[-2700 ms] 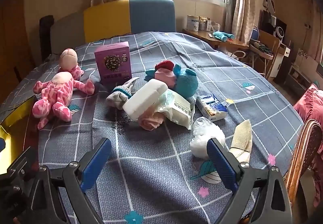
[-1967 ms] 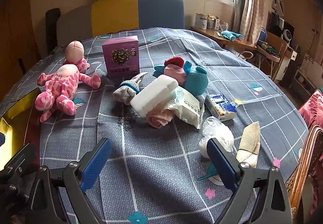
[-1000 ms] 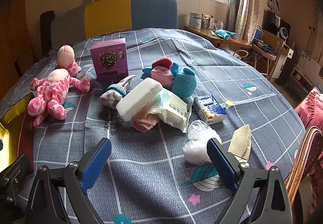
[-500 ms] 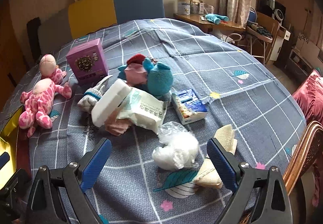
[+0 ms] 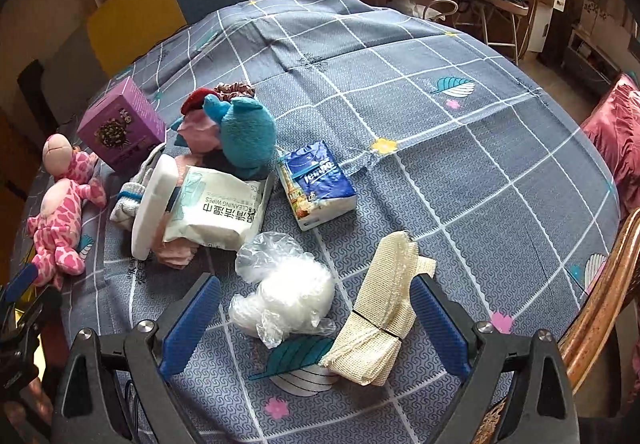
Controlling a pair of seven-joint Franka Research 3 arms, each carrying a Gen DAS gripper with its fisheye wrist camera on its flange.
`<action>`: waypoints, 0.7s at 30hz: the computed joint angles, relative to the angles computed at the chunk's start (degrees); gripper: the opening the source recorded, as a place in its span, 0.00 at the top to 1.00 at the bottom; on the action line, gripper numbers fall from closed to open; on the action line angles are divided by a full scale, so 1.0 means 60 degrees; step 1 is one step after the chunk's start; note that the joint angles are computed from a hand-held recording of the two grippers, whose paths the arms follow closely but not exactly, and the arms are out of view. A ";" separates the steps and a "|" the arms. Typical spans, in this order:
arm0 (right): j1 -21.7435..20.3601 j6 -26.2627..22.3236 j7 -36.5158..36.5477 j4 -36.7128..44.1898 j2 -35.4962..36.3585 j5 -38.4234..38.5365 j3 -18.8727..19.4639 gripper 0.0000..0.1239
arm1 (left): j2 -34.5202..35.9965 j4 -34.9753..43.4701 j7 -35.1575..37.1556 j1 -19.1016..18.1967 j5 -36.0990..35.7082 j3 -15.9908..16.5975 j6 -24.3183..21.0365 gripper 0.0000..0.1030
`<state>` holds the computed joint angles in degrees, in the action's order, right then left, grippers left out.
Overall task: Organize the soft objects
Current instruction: 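Grasp the white rectangular sponge block with the left tool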
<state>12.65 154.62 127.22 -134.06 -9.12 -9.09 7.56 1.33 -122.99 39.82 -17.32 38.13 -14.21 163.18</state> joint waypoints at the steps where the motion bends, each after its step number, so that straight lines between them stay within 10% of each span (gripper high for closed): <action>1: 0.0092 0.0078 -0.0267 -0.0007 0.0020 0.0284 -0.0071 0.22 | 0.0300 0.0272 0.0408 0.0002 -0.0165 -0.0020 0.0054 0.12; 15: 0.0379 0.0700 -0.2037 -0.0273 -0.0025 0.3002 -0.0403 0.21 | 0.3701 0.3743 0.5339 0.0245 -0.3841 -0.0595 -0.0343 0.13; 21: 0.0298 0.0586 -0.2082 -0.0204 0.0027 0.3131 -0.0345 0.22 | 0.4065 0.3920 0.6349 0.0462 -0.5062 -0.0975 -0.0225 0.45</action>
<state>14.44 158.13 114.73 -135.28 -8.96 9.70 5.49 25.72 -99.48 77.91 -14.55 7.76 -20.06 161.83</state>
